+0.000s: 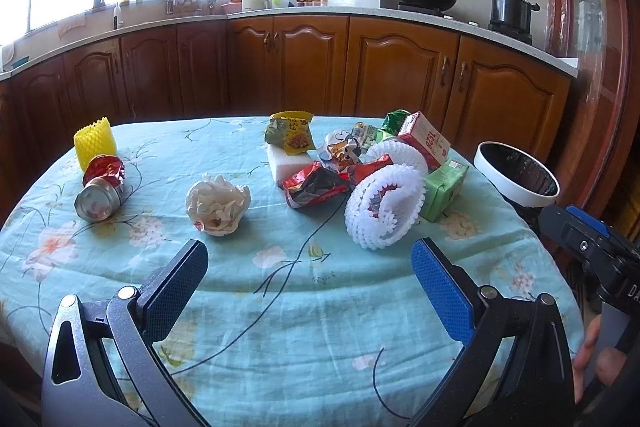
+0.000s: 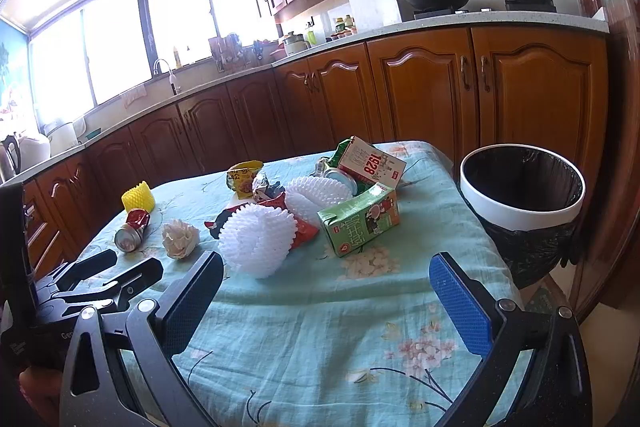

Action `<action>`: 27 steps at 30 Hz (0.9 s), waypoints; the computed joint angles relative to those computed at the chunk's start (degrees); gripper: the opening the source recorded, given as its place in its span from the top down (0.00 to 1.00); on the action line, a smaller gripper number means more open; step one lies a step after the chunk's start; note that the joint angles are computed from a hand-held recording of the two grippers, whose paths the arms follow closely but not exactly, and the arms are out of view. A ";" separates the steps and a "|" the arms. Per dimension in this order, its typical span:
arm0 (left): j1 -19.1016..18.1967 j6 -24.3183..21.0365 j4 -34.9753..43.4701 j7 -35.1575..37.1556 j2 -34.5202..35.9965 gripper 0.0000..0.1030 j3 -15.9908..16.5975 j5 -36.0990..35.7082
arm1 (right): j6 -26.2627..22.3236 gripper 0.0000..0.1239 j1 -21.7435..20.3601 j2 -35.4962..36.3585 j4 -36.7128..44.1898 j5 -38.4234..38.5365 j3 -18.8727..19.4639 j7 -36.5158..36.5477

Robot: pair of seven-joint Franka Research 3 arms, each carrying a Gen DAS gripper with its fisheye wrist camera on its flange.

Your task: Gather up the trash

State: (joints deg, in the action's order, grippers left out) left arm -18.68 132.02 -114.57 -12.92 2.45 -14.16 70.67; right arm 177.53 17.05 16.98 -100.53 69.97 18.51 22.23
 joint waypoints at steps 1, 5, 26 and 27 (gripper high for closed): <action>0.01 0.06 0.03 0.09 0.04 0.00 0.01 -0.05 | -0.02 0.17 0.05 -0.02 -0.05 -0.08 -0.06 0.11; 0.04 0.23 0.04 0.23 0.10 0.00 0.08 -0.13 | -0.09 0.17 0.06 0.00 -0.02 -0.09 -0.13 0.08; 3.42 2.47 -3.17 0.61 -2.59 0.00 1.26 -3.45 | -6.86 0.22 2.97 4.05 4.74 -16.28 -2.67 14.37; 3.76 2.50 -3.37 0.82 -2.74 0.00 1.33 -3.75 | -7.29 0.23 3.14 4.58 5.35 -17.56 -2.78 15.65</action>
